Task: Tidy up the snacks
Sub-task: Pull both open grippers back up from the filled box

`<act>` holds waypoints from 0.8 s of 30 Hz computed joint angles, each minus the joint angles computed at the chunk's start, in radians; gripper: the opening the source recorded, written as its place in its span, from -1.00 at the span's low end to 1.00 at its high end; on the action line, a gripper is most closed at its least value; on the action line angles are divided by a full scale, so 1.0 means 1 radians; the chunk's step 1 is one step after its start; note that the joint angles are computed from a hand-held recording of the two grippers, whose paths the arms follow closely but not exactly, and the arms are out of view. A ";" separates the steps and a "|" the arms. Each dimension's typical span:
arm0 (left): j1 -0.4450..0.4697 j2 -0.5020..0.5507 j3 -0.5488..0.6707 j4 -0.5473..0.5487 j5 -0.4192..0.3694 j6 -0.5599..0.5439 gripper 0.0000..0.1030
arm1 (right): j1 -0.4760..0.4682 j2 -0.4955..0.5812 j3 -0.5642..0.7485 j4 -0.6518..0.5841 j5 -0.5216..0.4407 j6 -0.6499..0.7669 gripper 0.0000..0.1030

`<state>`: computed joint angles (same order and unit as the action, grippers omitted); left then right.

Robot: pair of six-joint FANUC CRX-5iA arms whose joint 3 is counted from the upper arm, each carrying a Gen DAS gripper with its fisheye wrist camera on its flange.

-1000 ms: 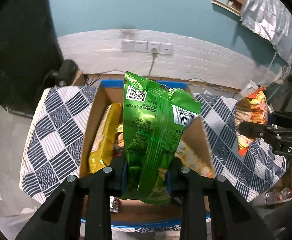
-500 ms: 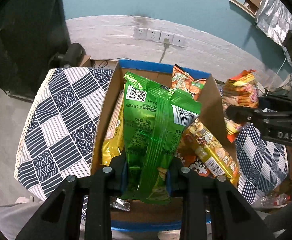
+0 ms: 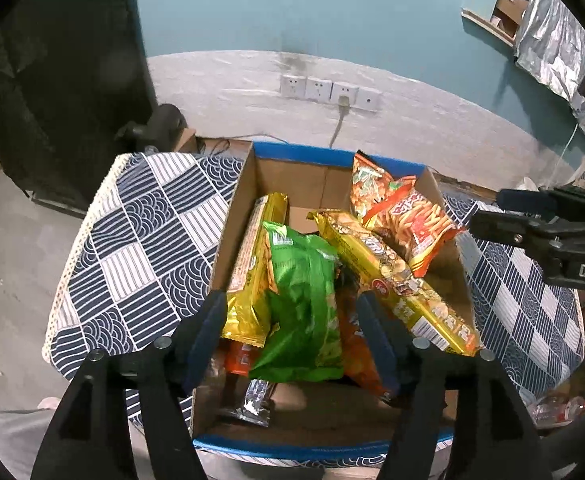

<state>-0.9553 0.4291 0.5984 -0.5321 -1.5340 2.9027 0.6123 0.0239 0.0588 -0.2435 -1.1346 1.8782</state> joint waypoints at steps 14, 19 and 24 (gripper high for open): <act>-0.077 0.083 0.204 -0.135 -0.177 -0.079 0.53 | -0.073 -0.119 -0.047 -0.043 0.012 -0.023 0.51; -0.094 0.100 0.250 -0.155 -0.177 -0.100 0.58 | -0.087 -0.161 -0.075 -0.028 0.036 -0.028 0.53; -0.119 0.133 0.316 -0.196 -0.199 -0.125 0.70 | -0.119 -0.189 -0.091 -0.051 0.042 -0.007 0.54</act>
<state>-1.0738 0.5622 0.9142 -0.7279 -1.7325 2.7774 0.4930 -0.1655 -0.0318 -0.2940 -1.0930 1.8713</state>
